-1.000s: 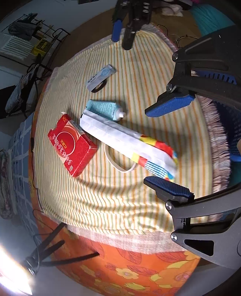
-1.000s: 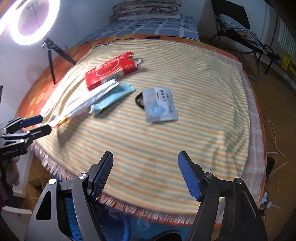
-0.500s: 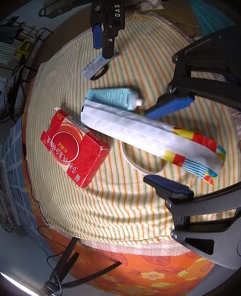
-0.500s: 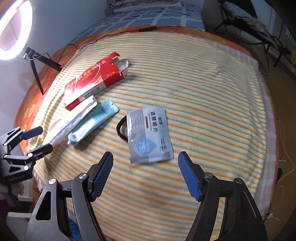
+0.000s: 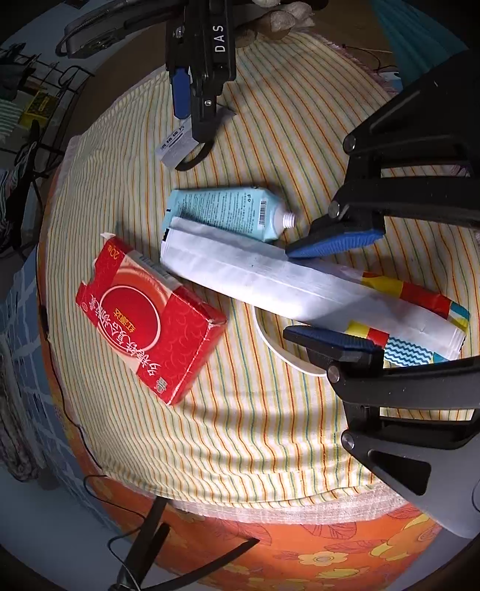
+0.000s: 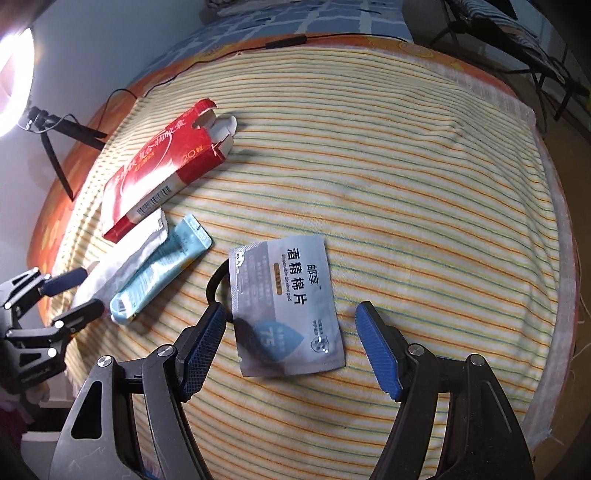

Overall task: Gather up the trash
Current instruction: 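Grasp the white toothpaste box with the left tool while the right tool grasps the white wipe packet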

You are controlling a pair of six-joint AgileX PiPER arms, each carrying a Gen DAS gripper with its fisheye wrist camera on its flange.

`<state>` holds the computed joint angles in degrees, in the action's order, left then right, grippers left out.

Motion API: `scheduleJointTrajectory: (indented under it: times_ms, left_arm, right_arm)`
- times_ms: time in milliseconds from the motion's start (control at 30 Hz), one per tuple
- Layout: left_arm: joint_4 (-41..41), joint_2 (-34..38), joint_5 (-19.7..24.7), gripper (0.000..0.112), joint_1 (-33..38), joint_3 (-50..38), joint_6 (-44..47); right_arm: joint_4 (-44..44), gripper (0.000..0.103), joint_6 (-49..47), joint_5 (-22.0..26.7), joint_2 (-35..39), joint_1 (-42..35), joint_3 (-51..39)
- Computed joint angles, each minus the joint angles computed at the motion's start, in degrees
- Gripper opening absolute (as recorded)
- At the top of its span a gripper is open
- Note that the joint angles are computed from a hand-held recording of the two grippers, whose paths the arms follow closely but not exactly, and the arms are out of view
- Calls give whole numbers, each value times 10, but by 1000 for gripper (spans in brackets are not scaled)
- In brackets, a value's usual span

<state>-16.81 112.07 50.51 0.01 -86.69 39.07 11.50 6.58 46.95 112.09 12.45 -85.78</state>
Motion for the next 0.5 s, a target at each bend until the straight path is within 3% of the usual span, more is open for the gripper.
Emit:
scheduleJointTrajectory:
  times_ms: [167, 267, 500]
  left_arm:
    - [-6, -8, -9, 28, -1, 11, 3]
    - [-5, -15, -16, 25, -1, 17, 0]
    - [-24, -45, -19, 19, 15, 40, 11]
  right_arm:
    - [6, 72, -17, -8, -2, 2, 6]
    - [1, 58, -12, -9, -2, 4, 5]
    - [41, 54, -42, -25, -17, -14, 26]
